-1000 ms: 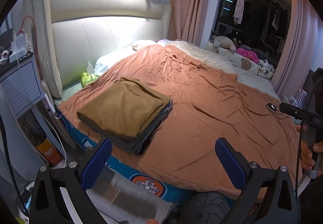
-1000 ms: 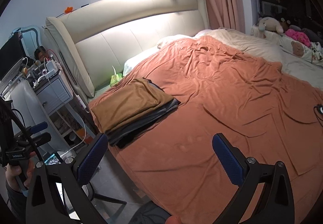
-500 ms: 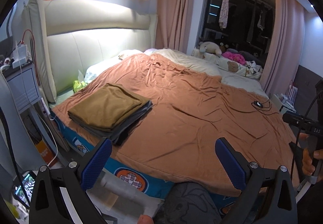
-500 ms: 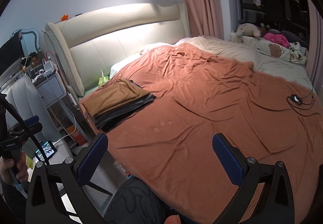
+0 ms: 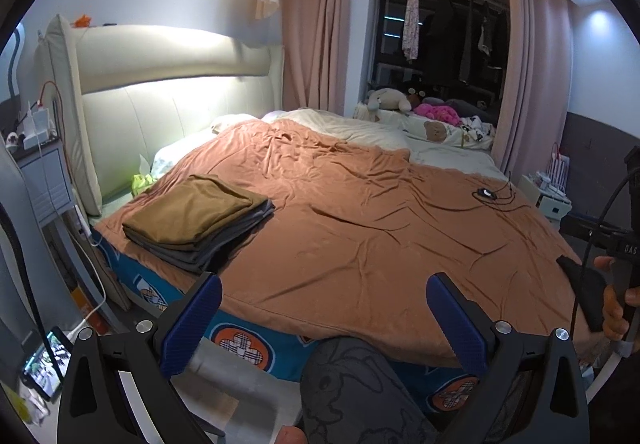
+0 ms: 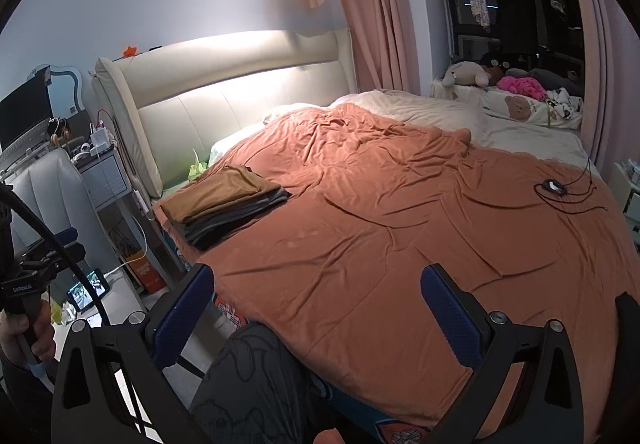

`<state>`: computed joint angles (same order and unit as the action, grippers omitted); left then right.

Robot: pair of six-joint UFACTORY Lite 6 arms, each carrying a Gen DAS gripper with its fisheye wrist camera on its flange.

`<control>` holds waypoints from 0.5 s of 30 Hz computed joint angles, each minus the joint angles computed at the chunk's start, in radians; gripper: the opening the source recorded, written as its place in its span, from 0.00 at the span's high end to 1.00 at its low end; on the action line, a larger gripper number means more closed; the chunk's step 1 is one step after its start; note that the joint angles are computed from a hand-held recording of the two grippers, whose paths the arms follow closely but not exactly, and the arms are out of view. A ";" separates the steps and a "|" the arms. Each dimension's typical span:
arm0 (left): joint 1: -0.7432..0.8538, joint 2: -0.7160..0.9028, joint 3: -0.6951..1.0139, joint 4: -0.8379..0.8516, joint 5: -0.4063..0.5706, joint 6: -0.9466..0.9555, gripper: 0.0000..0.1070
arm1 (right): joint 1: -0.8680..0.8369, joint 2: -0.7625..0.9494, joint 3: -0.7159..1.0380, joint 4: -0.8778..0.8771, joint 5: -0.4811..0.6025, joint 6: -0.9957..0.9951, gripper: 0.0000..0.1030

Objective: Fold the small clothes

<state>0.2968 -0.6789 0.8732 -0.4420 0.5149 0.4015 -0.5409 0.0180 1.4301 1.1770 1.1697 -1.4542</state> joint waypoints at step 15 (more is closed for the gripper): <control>-0.278 -0.191 -0.211 0.550 -0.098 -0.620 0.04 | -0.119 -0.209 -0.372 0.067 -0.050 -0.195 0.00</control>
<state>0.0188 -0.8698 0.6626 0.1085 0.4168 -0.2182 -0.6597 -0.1910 1.0578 1.2435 1.1197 -1.6495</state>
